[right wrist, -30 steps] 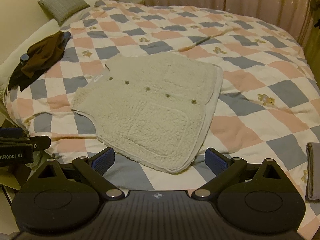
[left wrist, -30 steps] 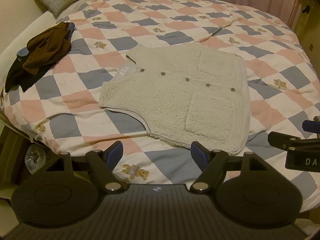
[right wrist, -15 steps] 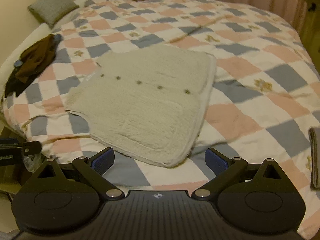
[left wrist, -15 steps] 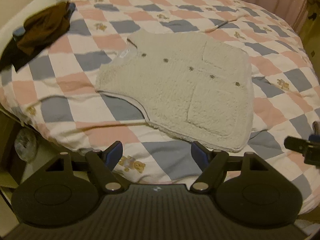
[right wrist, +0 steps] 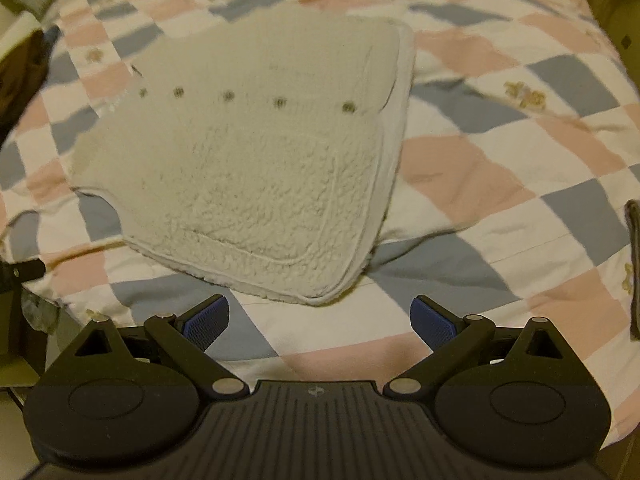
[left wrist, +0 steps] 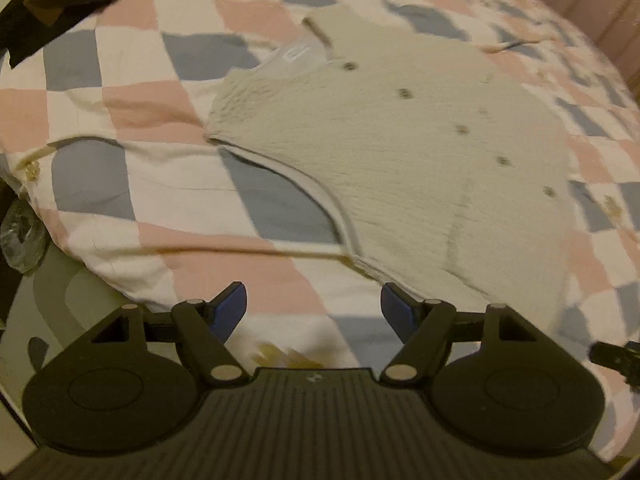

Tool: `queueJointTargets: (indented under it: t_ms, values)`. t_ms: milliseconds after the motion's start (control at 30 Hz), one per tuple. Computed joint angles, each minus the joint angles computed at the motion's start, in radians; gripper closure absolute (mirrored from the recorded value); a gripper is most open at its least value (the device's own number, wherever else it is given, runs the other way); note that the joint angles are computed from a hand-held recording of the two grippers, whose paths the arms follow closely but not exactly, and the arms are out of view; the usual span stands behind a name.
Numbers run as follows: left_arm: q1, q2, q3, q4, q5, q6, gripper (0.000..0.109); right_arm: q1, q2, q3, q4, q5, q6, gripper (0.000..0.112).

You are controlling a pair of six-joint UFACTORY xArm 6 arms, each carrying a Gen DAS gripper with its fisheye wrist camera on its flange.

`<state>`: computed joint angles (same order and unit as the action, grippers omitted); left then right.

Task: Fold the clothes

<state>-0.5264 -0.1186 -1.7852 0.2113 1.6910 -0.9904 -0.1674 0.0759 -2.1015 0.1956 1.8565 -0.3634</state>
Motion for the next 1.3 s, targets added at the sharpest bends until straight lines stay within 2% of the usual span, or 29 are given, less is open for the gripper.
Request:
queueJointTargets:
  t_ms: [200, 400, 533, 700, 833, 1000, 1067, 1100, 1133, 1200, 1300]
  values:
    - [0.210, 0.007, 0.114, -0.068, -0.118, 0.160, 0.040, 0.156, 0.126, -0.064, -0.070, -0.020, 0.127, 0.012]
    - [0.363, 0.027, 0.197, -0.077, -0.310, 0.337, 0.041, 0.249, 0.239, -0.112, -0.095, -0.090, 0.262, 0.012]
    - [0.436, 0.042, 0.236, -0.109, -0.400, 0.443, 0.053, 0.258, 0.215, -0.003, -0.087, -0.241, 0.328, 0.014]
    - [0.487, 0.053, 0.290, -0.144, -0.489, 0.515, 0.053, 0.248, 0.193, 0.090, -0.058, -0.417, 0.361, 0.019]
    - [0.524, 0.037, 0.372, -0.200, -0.602, 0.551, 0.051, 0.245, 0.247, 0.040, -0.058, -0.455, 0.379, 0.019]
    - [0.575, -0.019, 0.522, -0.397, -0.789, 0.612, 0.049, 0.246, 0.284, 0.016, -0.069, -0.494, 0.385, 0.019]
    - [0.581, -0.035, 0.560, -0.457, -0.831, 0.625, 0.065, 0.244, 0.290, 0.023, -0.068, -0.516, 0.378, 0.019]
    - [0.581, -0.039, 0.570, -0.474, -0.839, 0.627, 0.081, 0.241, 0.290, 0.031, -0.067, -0.526, 0.374, 0.019]
    - [0.578, -0.044, 0.578, -0.480, -0.845, 0.623, 0.092, 0.239, 0.292, 0.034, -0.067, -0.530, 0.371, 0.019]
    - [0.560, -0.051, 0.577, -0.432, -0.852, 0.576, 0.098, 0.231, 0.294, 0.044, -0.056, -0.535, 0.363, 0.020]
    - [0.502, -0.040, 0.508, -0.271, -0.831, 0.482, 0.100, 0.212, 0.291, 0.060, -0.029, -0.540, 0.342, 0.021]
